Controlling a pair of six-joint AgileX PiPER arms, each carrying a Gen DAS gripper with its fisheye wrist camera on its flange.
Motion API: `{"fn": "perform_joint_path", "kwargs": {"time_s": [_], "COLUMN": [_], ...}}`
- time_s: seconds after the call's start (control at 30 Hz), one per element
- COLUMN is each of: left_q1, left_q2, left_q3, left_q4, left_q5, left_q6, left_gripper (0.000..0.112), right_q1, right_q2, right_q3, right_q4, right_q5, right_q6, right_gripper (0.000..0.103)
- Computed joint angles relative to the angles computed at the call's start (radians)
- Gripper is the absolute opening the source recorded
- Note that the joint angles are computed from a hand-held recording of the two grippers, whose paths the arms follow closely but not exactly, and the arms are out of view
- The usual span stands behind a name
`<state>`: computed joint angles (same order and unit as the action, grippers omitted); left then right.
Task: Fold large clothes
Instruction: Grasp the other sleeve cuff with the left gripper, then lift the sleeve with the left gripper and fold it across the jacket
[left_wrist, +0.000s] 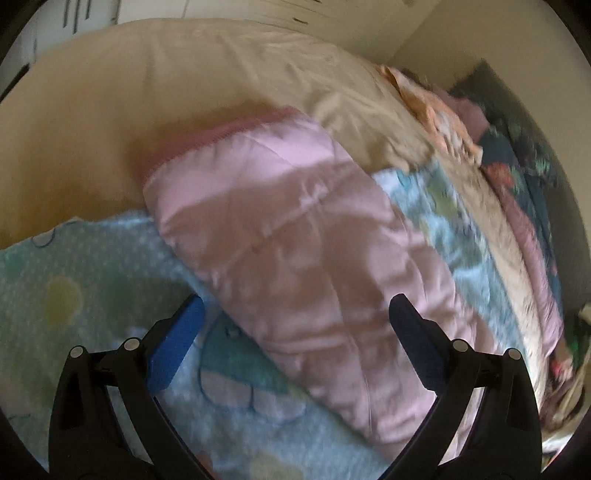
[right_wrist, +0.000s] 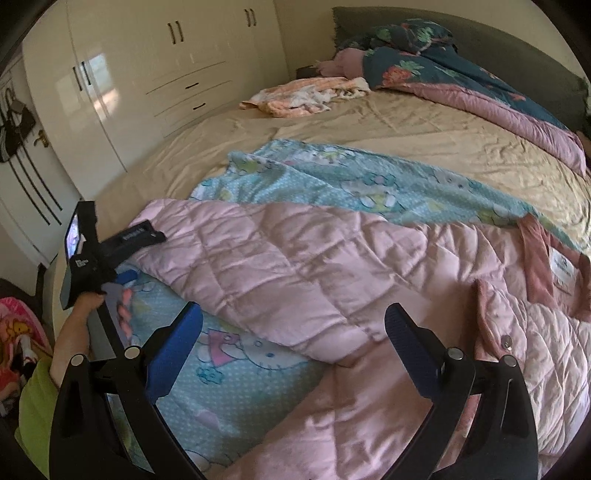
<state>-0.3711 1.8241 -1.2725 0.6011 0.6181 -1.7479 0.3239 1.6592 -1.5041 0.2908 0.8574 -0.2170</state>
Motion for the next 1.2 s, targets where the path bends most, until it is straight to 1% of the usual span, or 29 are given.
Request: {"fn": "perform_joint_path", "kwargs": {"time_s": [0.03, 0.07, 0.1, 0.17, 0.23, 0.27, 0.33, 0.37, 0.5, 0.63, 0.73, 0.93, 1.13, 1.2], "left_q1": [0.002, 0.0, -0.004, -0.006, -0.013, -0.013, -0.031, -0.057, -0.138, -0.228, -0.289, -0.389, -0.471, -0.495], "left_q2": [-0.001, 0.006, 0.01, -0.008, -0.041, -0.06, -0.112, -0.138, -0.178, -0.211, -0.225, -0.217, -0.174, -0.148], "left_q3": [0.004, -0.01, -0.02, 0.002, 0.019, 0.033, 0.051, 0.038, -0.031, -0.073, -0.097, -0.171, -0.28, -0.338], "left_q4": [0.028, 0.029, 0.037, 0.068, 0.106, 0.126, 0.184, 0.215, 0.287, 0.373, 0.429, 0.494, 0.497, 0.487], "left_q5": [0.003, 0.036, 0.069, 0.048, 0.054, 0.044, 0.037, 0.066, 0.142, 0.175, 0.196, 0.21, 0.228, 0.241], "left_q6": [-0.026, -0.025, -0.034, -0.071, -0.09, -0.106, -0.142, -0.144, -0.134, -0.162, -0.188, -0.175, -0.104, -0.07], "left_gripper": [0.087, 0.065, 0.054, 0.032, 0.019, 0.016, 0.014, 0.014, 0.014, 0.012, 0.011, 0.008, 0.006, 0.006], "right_q1": [-0.011, -0.027, -0.04, -0.073, -0.099, -0.117, -0.151, -0.177, -0.251, -0.326, -0.405, -0.528, -0.677, -0.713], "right_q2": [-0.005, -0.015, -0.026, -0.05, -0.065, -0.081, -0.111, -0.134, -0.184, -0.227, -0.272, -0.359, -0.399, -0.415], "right_q3": [0.008, 0.02, 0.033, 0.055, 0.066, 0.078, 0.102, 0.122, 0.154, 0.175, 0.194, 0.223, 0.199, 0.197], "right_q4": [0.005, 0.015, 0.023, 0.04, 0.064, 0.075, 0.102, 0.12, 0.155, 0.171, 0.215, 0.26, 0.326, 0.337], "right_q5": [-0.001, -0.004, -0.008, -0.007, 0.003, 0.005, 0.005, 0.005, 0.025, 0.042, 0.073, 0.115, 0.216, 0.237], "right_q6": [-0.004, -0.013, -0.021, -0.032, -0.046, -0.055, -0.079, -0.096, -0.129, -0.161, -0.21, -0.278, -0.339, -0.361], "right_gripper": [0.098, 0.098, 0.098, 0.098, 0.098, 0.098, 0.098, 0.098, 0.098, 0.098, 0.098, 0.098, 0.098, 0.098]}}
